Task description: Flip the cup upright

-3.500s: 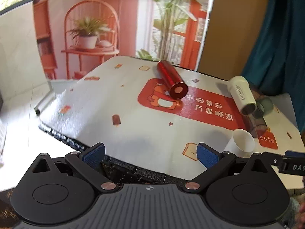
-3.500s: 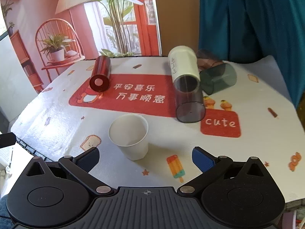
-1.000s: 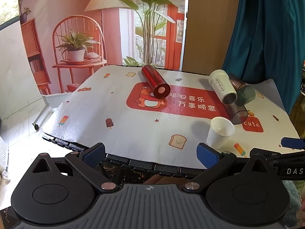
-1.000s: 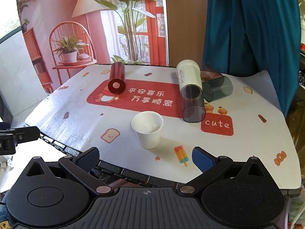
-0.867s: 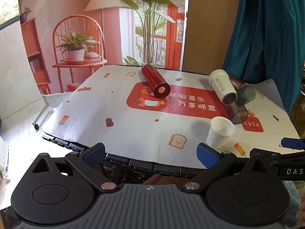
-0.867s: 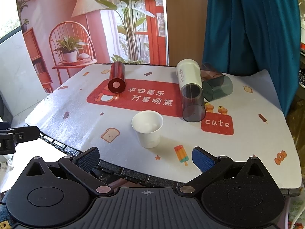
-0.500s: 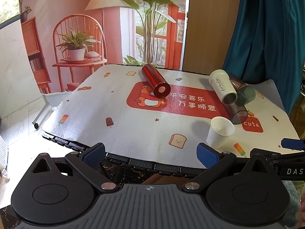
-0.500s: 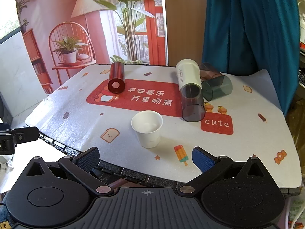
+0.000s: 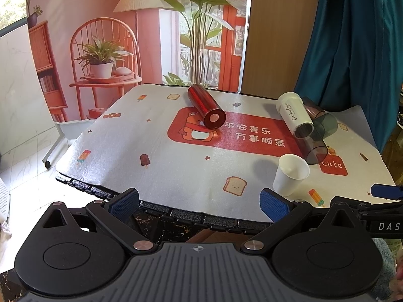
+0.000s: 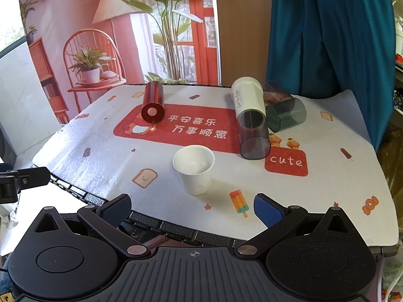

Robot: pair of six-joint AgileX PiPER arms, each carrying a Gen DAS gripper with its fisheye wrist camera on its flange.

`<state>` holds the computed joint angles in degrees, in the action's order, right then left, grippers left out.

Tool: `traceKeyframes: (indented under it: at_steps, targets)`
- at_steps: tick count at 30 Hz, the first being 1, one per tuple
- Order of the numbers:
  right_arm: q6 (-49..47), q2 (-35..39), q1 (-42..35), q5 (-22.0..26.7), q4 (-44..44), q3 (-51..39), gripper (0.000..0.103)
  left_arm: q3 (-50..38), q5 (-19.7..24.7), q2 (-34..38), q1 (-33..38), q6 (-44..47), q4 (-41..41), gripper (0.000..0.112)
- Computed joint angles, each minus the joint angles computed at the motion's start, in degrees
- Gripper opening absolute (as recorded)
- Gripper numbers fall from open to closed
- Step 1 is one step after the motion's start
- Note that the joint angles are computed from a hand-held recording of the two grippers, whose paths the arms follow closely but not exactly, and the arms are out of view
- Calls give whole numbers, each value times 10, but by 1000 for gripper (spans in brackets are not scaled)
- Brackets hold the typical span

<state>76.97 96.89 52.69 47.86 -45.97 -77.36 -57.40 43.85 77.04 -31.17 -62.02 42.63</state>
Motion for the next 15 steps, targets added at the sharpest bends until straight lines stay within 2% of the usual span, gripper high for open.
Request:
traceKeyframes:
  at_steps: [15]
  targets:
    - [9, -2, 0, -1, 0, 5, 103, -1, -1, -1, -1, 0, -2, 103]
